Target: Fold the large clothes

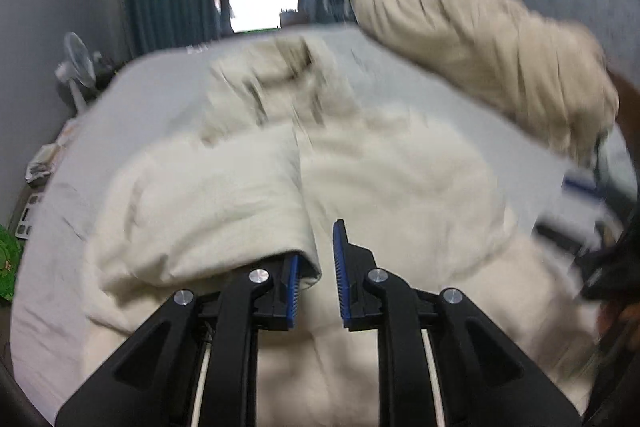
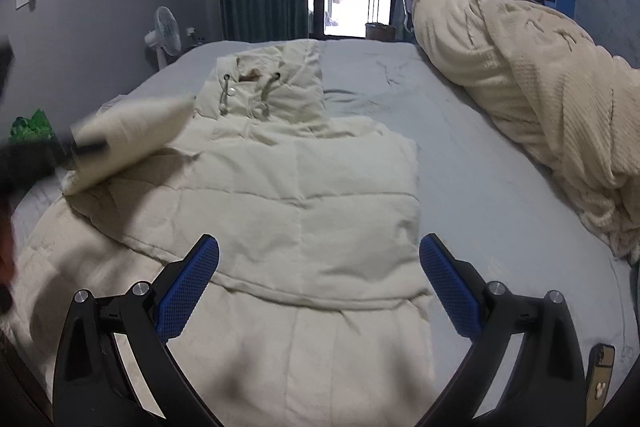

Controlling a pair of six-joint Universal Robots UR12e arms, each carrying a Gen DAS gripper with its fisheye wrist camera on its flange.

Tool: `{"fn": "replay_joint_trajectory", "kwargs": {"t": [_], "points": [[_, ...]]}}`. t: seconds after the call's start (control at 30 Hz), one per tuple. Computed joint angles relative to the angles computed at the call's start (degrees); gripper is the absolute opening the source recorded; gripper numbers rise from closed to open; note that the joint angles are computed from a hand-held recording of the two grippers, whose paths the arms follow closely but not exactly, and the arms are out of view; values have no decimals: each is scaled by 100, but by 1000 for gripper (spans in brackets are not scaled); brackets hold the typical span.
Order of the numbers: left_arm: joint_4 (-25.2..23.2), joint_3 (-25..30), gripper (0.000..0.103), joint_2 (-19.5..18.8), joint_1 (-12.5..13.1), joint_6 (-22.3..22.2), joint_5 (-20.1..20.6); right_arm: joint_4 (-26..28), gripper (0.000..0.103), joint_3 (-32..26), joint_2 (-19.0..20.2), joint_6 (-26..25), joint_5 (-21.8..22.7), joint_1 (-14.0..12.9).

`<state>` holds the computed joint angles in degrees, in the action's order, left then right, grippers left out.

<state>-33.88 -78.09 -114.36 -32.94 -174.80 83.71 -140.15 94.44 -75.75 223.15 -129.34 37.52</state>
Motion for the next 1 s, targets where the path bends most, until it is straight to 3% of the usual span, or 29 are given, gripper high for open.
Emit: {"fn": "replay_joint_trajectory", "kwargs": {"t": [0.13, 0.23, 0.3, 0.37, 0.43, 0.57, 0.7, 0.83, 0.93, 1.0], "points": [[-307, -238, 16, 60, -55, 320, 91, 111, 97, -56, 7, 0, -40, 35], [-569, -328, 32, 154, 32, 320, -188, 97, 97, -116, 41, 47, 12, 45], [-425, -519, 68, 295, 94, 263, -148, 86, 97, -190, 93, 81, 72, 55], [-190, -687, 76, 426, 156, 222, -119, 101, 97, -285, 166, 76, 59, 83], [-147, -807, 76, 565, 282, 214, -202, 47, 97, -407, 264, -8, 76, 113], [-9, -984, 76, 725, 515, 153, 6, -363, 97, -727, 571, -420, 307, 192], [-85, -1036, 76, 760, 780, -266, 162, -509, 96, -1223, 985, -911, 640, 260], [-51, -1074, 76, 735, 939, -529, 168, -386, 96, -1839, 1462, -1310, 784, 317], [-167, -1078, 76, 696, 1005, -533, 323, -174, 96, -2191, 1766, -1644, 596, 358], [-254, -1053, 76, 658, 1045, -608, 335, 76, 85, -2404, 1938, -1865, 523, 366]]}}
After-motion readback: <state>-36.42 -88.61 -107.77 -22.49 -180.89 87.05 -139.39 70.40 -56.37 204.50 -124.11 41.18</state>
